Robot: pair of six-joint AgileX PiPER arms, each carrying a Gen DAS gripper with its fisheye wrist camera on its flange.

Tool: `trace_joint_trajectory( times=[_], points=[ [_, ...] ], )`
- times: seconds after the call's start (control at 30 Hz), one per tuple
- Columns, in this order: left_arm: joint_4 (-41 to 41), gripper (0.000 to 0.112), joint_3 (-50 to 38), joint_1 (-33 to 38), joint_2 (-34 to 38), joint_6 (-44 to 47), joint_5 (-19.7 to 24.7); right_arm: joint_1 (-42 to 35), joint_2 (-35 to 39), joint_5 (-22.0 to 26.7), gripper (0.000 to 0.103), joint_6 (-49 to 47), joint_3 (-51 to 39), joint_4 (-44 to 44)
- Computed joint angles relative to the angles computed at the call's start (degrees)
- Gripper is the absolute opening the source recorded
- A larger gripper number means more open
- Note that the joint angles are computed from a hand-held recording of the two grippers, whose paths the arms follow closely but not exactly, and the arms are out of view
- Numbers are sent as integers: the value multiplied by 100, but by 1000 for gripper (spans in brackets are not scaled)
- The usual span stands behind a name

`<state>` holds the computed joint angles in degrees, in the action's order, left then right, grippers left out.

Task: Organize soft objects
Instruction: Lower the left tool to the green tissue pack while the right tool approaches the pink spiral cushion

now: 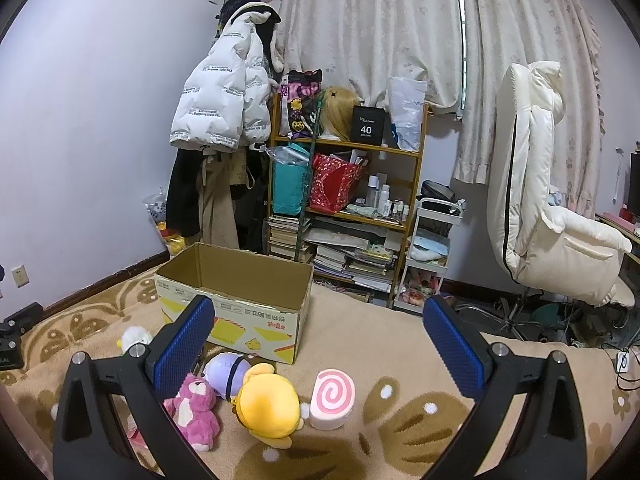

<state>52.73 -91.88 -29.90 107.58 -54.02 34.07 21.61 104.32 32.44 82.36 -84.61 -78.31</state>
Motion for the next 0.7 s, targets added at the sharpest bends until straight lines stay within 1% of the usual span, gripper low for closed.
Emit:
trace_joint_trajectory(
  times=[0.13,0.23,0.33,0.4,0.43,0.53,0.6,0.7],
  points=[
    [23,103,63,67,-50,-125,-44,10,9,30,103,44,4,-65],
    [-336,103,-117,121,33,204,22,-42,10,-47,103,-90,-20,102],
    [-1241,103,-570,265,305,1065,100,-148,110,-6,103,-588,-231,656],
    [-1444,103,-822,307,495,1257,182,-277,178,-68,103,-911,-369,1061],
    [-1544,103,-980,318,609,1372,249,-311,219,-25,103,-1023,-442,1197],
    [-1703,103,-1429,277,959,1744,453,-304,400,298,103,-1070,-688,1195],
    [-2072,103,-1849,310,1259,2167,585,-366,484,284,103,-1185,-789,1305],
    [-2388,103,-2501,344,1724,2531,872,-475,695,322,103,-1585,-1071,1706]
  ],
)
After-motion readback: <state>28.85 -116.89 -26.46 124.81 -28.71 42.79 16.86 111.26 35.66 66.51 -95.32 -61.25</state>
